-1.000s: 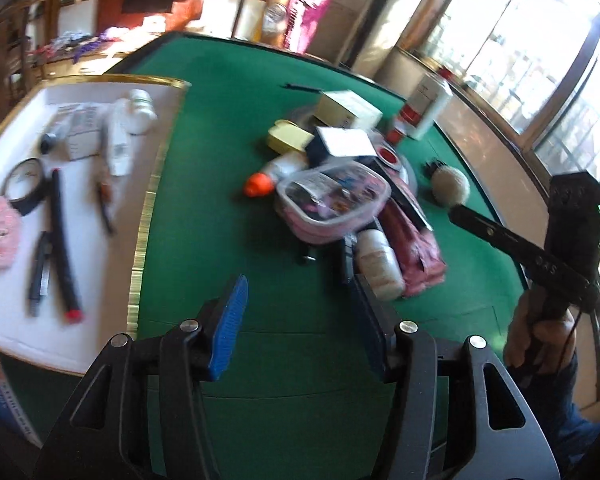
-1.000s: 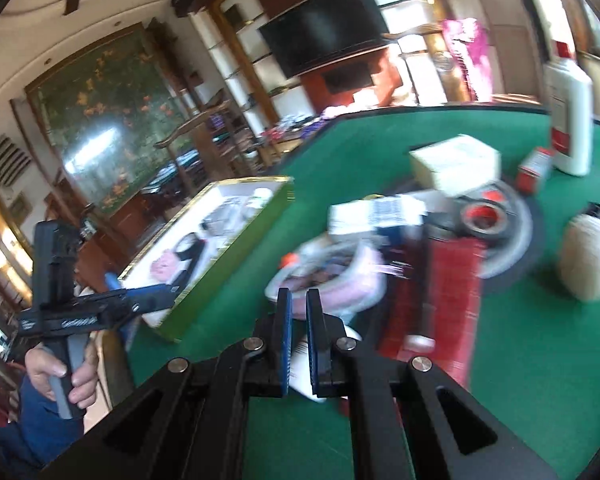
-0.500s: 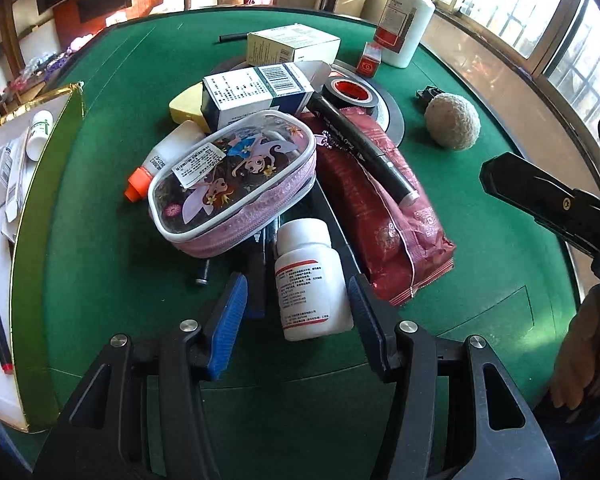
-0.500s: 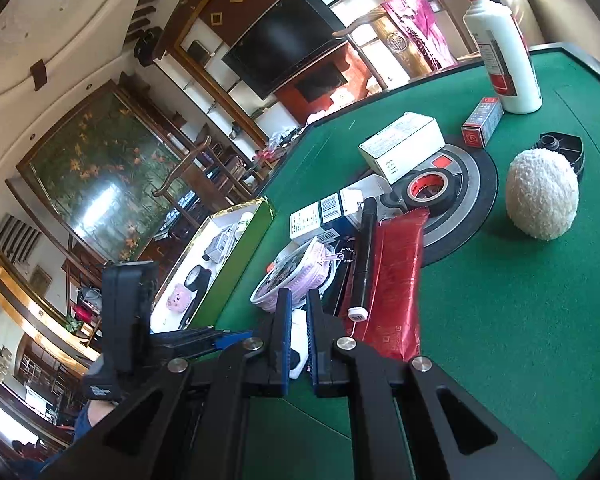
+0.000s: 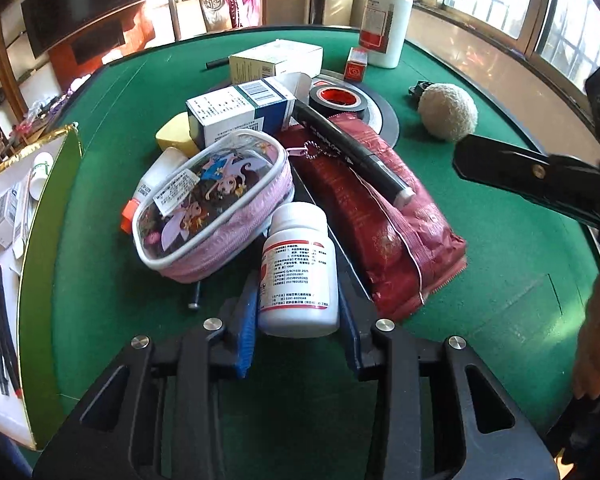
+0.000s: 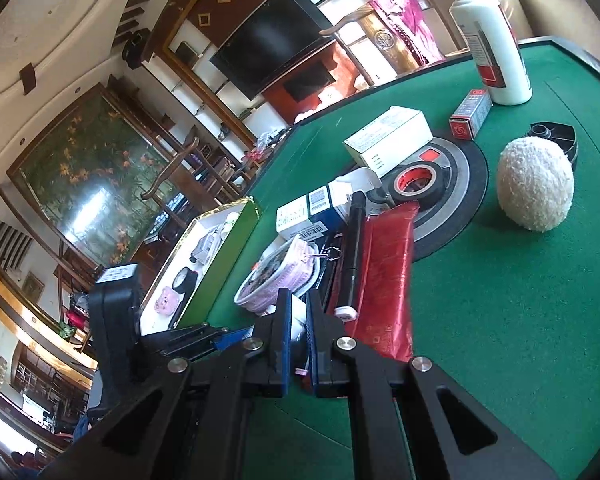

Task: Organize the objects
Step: 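Move the left gripper to the pile and grasp the white pill bottle, then grasp a black marker with the right gripper while the left holds the pill bottle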

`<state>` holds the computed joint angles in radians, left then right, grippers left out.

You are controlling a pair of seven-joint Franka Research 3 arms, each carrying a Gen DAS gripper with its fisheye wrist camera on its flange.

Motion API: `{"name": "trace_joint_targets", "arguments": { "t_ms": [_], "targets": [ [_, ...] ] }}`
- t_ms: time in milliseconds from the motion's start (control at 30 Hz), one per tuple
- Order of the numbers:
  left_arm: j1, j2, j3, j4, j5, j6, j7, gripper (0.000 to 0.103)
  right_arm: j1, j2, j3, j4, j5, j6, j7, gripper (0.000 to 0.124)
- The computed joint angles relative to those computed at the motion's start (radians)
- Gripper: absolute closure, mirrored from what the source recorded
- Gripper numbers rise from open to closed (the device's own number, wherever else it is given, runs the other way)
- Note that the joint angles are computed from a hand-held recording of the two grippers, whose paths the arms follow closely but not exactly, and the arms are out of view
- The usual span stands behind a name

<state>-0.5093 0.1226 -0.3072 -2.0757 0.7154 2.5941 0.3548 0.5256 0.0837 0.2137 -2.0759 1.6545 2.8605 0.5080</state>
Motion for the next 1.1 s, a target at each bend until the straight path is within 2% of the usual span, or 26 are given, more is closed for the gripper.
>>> {"name": "trace_joint_targets", "arguments": {
  "t_ms": [133, 200, 267, 367, 400, 467, 500, 600, 833, 1100],
  "targets": [
    [0.008, -0.099, -0.016, -0.135, -0.046, 0.025, -0.009, 0.068, 0.002, 0.002, 0.001, -0.001, -0.02, 0.023, 0.012, 0.118],
    [0.009, -0.168, -0.03, -0.213, 0.001, 0.021, -0.086, 0.068, 0.008, 0.006, 0.004, 0.001, -0.045, 0.044, 0.019, 0.118],
    [0.021, -0.239, -0.04, -0.29, -0.027, 0.043, -0.123, 0.068, 0.018, 0.019, 0.01, 0.009, -0.124, 0.077, 0.054, 0.118],
    [0.051, -0.282, -0.061, -0.337, -0.011, 0.044, -0.173, 0.068, 0.043, 0.059, 0.012, 0.027, -0.382, 0.149, 0.225, 0.118],
    [0.059, -0.282, -0.068, -0.337, 0.002, 0.045, -0.186, 0.068, 0.05, 0.073, 0.005, 0.035, -0.494, 0.157, 0.314, 0.118],
    [0.065, -0.267, -0.097, -0.314, 0.05, -0.006, -0.218, 0.068, 0.078, 0.109, -0.034, 0.059, -0.725, 0.157, 0.517, 0.118],
    [0.062, -0.266, -0.104, -0.31, 0.067, -0.028, -0.227, 0.068, 0.102, 0.13, -0.066, 0.074, -0.836, 0.158, 0.618, 0.118],
    [0.06, -0.28, -0.091, -0.33, 0.059, 0.004, -0.238, 0.068, 0.213, 0.208, -0.217, 0.152, -1.173, 0.115, 0.924, 0.118],
    [0.065, -0.277, -0.091, -0.33, 0.073, 0.022, -0.256, 0.068, 0.223, 0.316, -0.25, 0.294, -1.401, 0.044, 1.099, 0.116],
    [0.068, -0.281, -0.091, -0.336, 0.077, 0.039, -0.27, 0.068, 0.126, 0.309, -0.14, 0.284, -1.49, 0.058, 1.125, 0.116]
  ]
}}
